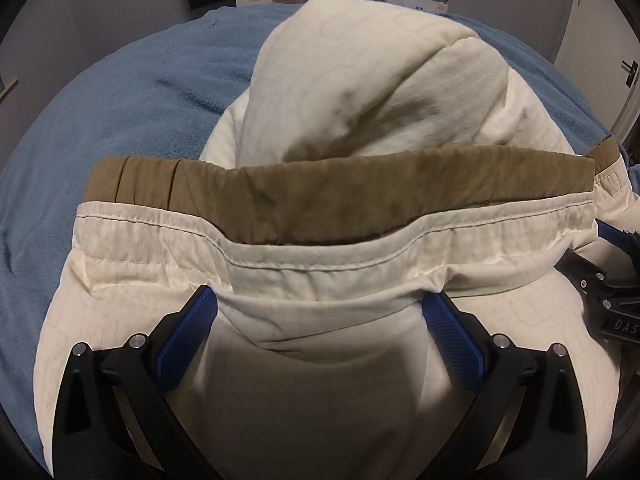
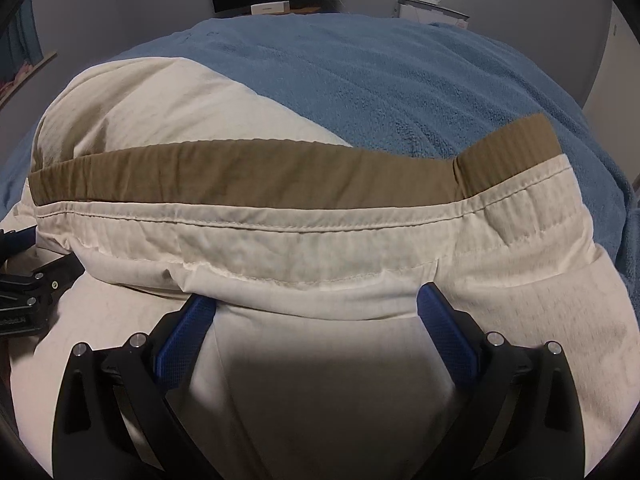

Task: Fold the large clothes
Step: 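Lay the hem down over the hood with both grippers and release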

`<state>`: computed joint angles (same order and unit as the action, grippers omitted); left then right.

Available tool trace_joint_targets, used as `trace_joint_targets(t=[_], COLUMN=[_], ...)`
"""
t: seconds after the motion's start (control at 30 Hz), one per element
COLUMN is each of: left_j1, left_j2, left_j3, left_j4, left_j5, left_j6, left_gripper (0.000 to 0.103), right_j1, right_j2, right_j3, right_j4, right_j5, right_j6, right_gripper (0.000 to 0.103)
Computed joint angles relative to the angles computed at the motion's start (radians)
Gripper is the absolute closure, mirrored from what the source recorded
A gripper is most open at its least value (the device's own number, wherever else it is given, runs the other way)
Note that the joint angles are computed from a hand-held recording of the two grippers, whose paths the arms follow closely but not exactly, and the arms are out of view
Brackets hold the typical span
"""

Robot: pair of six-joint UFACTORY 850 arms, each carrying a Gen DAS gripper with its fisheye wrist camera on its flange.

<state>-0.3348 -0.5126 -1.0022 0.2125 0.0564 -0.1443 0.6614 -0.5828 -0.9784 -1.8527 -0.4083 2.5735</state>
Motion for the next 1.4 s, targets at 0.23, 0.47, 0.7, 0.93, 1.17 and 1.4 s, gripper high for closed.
trace_joint_targets(t=[0.23,0.47,0.7,0.93,1.17,1.4], left_j1=[-0.011,0.002,0.006,0.024,0.039,0.048], left_j2=[-0.007,-0.043,-0.039,-0.034,-0.022,0.019], left_j3=[-0.008,-0.035,-0.004,0.029,0.068,0.117], left_j4=[0.009,0.06,0.06,0.121,0.134,0.115], left_j5=[0.009,0.028,0.08,0.138,0.197,0.219], left_j6=[-0.025,-0.066,-0.072,-0.125,-0.131,-0.084], left_gripper=[0.005,0.005,0.005,0.005,0.005,0.005], right_j1=[-0.002,0.001,0.003,0.007,0.008,0.013], right_j2=[-0.005,-0.009,-0.012,-0.008,-0.005,0.024], right_j3=[0.015,0.018,0.033,0.063,0.09,0.13], right_j4=[-0.082,-0.099,-0.169,-0.267,-0.363,-0.419], right_j5=[-0.011,-0.022,-0.047,-0.084,-0.126,-0.145], right_j6=[0.092,0.113,0.19,0.298,0.401,0.465], right_gripper=[0.007,0.007,0.007,0.007,0.007,0.007])
